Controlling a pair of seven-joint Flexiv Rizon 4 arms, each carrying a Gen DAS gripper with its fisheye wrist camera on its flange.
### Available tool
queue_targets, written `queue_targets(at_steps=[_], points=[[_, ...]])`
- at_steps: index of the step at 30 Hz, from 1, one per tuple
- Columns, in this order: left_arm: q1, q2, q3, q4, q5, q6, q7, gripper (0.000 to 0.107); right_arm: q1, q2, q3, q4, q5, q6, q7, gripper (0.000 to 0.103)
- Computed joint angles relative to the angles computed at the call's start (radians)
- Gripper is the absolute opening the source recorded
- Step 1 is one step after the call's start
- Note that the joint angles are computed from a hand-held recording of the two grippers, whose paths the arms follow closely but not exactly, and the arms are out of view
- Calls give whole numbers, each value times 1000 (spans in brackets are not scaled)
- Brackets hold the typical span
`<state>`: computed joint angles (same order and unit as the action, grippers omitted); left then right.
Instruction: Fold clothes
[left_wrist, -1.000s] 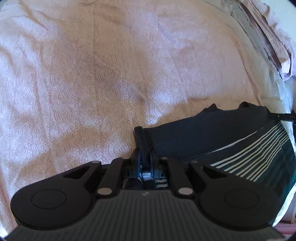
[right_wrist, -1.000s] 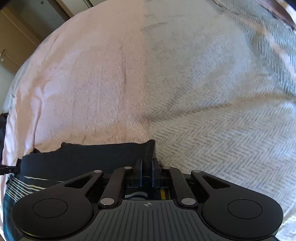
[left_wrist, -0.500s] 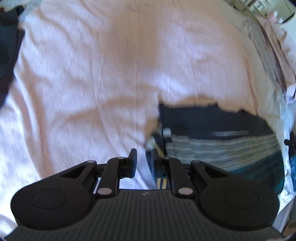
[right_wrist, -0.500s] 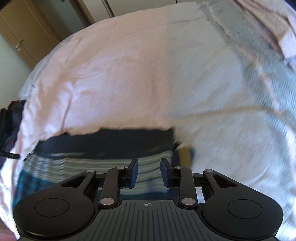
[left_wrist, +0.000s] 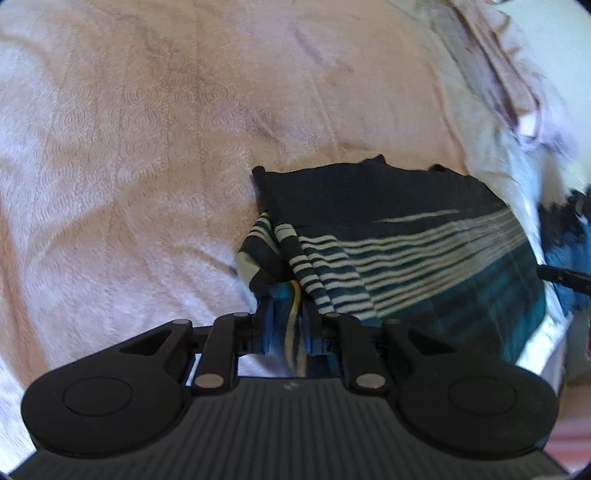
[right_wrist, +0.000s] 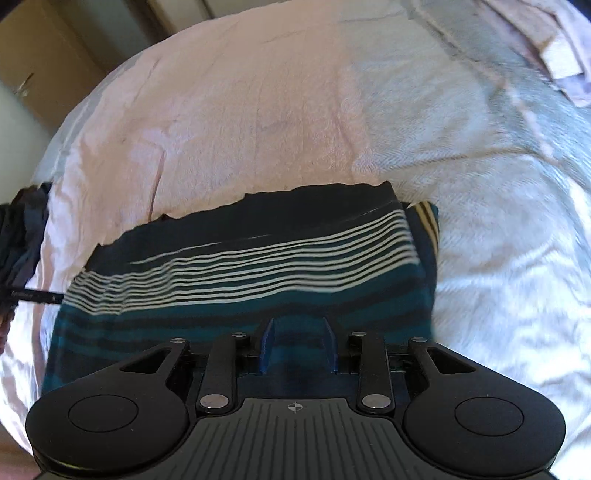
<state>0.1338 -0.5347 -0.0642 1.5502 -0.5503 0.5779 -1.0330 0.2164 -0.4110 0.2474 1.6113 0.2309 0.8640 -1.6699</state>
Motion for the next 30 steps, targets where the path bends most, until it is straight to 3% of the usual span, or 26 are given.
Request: queue_targets(at_steps=[2,5,10,18,24,30], points=[[25,5,-1,-24,10,-59,49,12,53,56,-24,81,-45,46,135,37],[55,24,6,-49,24,-131,136,13,111,131,-27,183,-91,68,338,62],[51,73,22,-28,90,-126,340,20,166,214,6,282,-130,41,535,64],[-5,221,36,158,196,94,806,34,217,341,37,391,-212,-17,586,64],[-46,320,57,261,211,130,946,39,235,444,47,455,-272,-90,638,64],[-75,391,83,332,246,140,987,43,259,515,66,511,-294,-91,637,64]])
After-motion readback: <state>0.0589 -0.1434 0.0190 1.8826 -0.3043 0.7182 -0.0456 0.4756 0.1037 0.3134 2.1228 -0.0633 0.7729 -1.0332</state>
